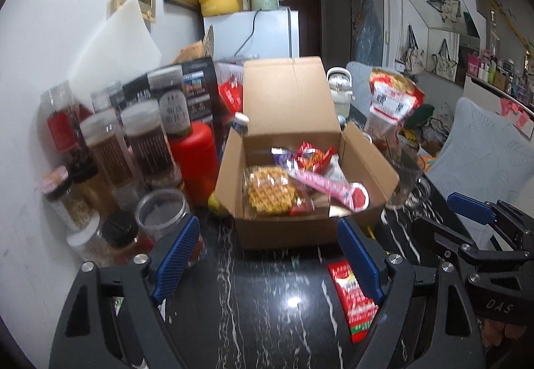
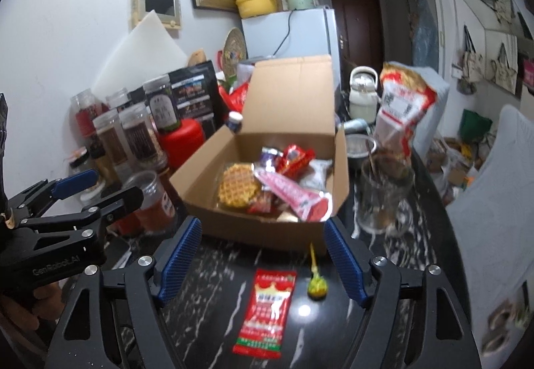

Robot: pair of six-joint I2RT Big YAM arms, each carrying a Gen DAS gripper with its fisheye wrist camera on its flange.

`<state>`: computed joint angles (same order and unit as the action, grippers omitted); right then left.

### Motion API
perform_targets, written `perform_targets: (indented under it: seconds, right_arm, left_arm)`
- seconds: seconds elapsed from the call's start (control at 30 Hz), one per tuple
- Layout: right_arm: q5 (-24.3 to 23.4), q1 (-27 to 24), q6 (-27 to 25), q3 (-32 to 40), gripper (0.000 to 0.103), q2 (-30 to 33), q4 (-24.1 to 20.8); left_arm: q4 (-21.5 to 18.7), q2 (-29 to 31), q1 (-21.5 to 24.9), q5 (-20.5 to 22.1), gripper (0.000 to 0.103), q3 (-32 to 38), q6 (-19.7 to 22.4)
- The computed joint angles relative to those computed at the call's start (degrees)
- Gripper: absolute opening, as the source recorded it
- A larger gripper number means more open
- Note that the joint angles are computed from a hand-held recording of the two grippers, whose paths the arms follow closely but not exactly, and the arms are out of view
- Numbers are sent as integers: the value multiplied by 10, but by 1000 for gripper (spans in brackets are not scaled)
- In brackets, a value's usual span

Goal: Organize snacks
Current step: 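Move both grippers back from the box toward the red spicy-strip packet, then grasp the red spicy-strip packet with the right gripper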

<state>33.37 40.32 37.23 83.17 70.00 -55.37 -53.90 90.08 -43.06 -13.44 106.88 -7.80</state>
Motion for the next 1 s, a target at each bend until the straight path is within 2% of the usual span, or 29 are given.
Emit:
perform_targets:
  seconds: [0.17,0.27,0.5,0.63,0.73,0.83,1.0]
  right_arm:
    - [-8,16,33,-27,77,3,-2]
    - [-26,19,47,-50,77,4,10]
    - [-70,9,104,-88,77,17,9]
    - [-79,4,116,-100,77,26,3]
    - [-87,1,119,-103,77,34,5]
    - [-85,-2,122,-92,77,54,-16]
    - [-113,-12,123,-77,77,87,-48]
  left_arm:
    - [1,-21,7,26,85,-43,-10]
    - [1,-28,9,29,85,-65,-18]
    - [6,-40,13,41,85,-118,-39]
    - [6,-41,19,63,85,-137,-62]
    - [4,-39,22,68,85,-144,-63]
    - [3,-37,23,62,85,-148,-66]
    - [9,-37,31,58,85,-156,-60]
